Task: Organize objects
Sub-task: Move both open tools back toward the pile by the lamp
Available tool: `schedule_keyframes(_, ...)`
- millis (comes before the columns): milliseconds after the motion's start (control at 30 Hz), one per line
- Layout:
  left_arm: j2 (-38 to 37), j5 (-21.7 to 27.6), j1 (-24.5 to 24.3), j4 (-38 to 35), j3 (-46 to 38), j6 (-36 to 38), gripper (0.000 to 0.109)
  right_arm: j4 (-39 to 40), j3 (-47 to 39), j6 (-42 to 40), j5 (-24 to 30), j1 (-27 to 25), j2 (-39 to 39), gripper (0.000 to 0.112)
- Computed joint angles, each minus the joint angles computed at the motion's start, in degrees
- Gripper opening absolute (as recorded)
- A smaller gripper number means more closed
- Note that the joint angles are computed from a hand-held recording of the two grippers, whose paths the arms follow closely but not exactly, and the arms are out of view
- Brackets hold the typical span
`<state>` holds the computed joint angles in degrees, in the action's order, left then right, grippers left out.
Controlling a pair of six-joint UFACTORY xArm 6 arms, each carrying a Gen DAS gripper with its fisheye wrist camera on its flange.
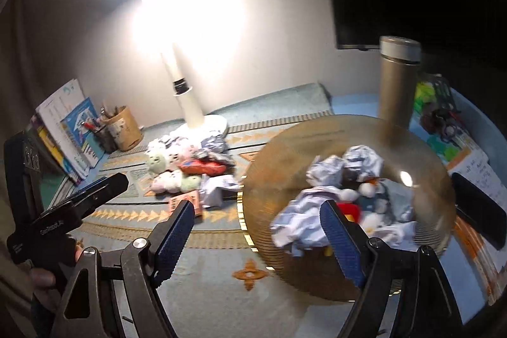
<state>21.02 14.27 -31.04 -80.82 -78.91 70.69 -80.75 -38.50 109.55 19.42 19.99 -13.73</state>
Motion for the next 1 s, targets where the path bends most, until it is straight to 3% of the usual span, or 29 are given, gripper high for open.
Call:
schedule_keyframes(133,0.59,-6.9,3.29,-9.3,1.47,12.38,0.102,-1.73,-9.87,0.14,2.08,5.27,12.17,0.08)
schedule_keyframes(233,3.44,-4.95,6.45,-9.17,0.4,10.4,0.102,-4.42,-16.55,0.89,2.31,6.86,21.17,0.08)
schedule_keyframes(367,7.05,-1.7,8.96,-5.87,-0.78,3.26,0.102,-2.4,-22.07,-2.47,7.71,8.82,29.24,0.08)
schedule_keyframes(400,7.03,-0.3,9.52,-7.34,-0.99,4.42,0.102,-1.08,-22.77,-3.73,9.28,9.29,30.38,0.08)
schedule_keyframes(467,6.34,0.91,10.0,-12.7,-0.64,9.14,0.102,0.61,-23.9,-5.36,13.03,10.5,31.23,0.08)
schedule_keyframes(567,7.3,0.93,10.01,-8.44,-1.29,4.08,0.102,1.75,-24.52,-5.72,16.82,11.73,31.75,0.081)
schedule_keyframes(667,7.32,0.45,9.65,-8.38,-1.24,4.55,0.102,2.93,-25.53,-7.28,18.71,12.45,32.54,0.081)
schedule_keyframes(1000,7.6,0.11,9.85,-5.65,-1.09,1.18,0.102,7.62,-25.77,-10.25,15.9,10.59,33.08,0.083)
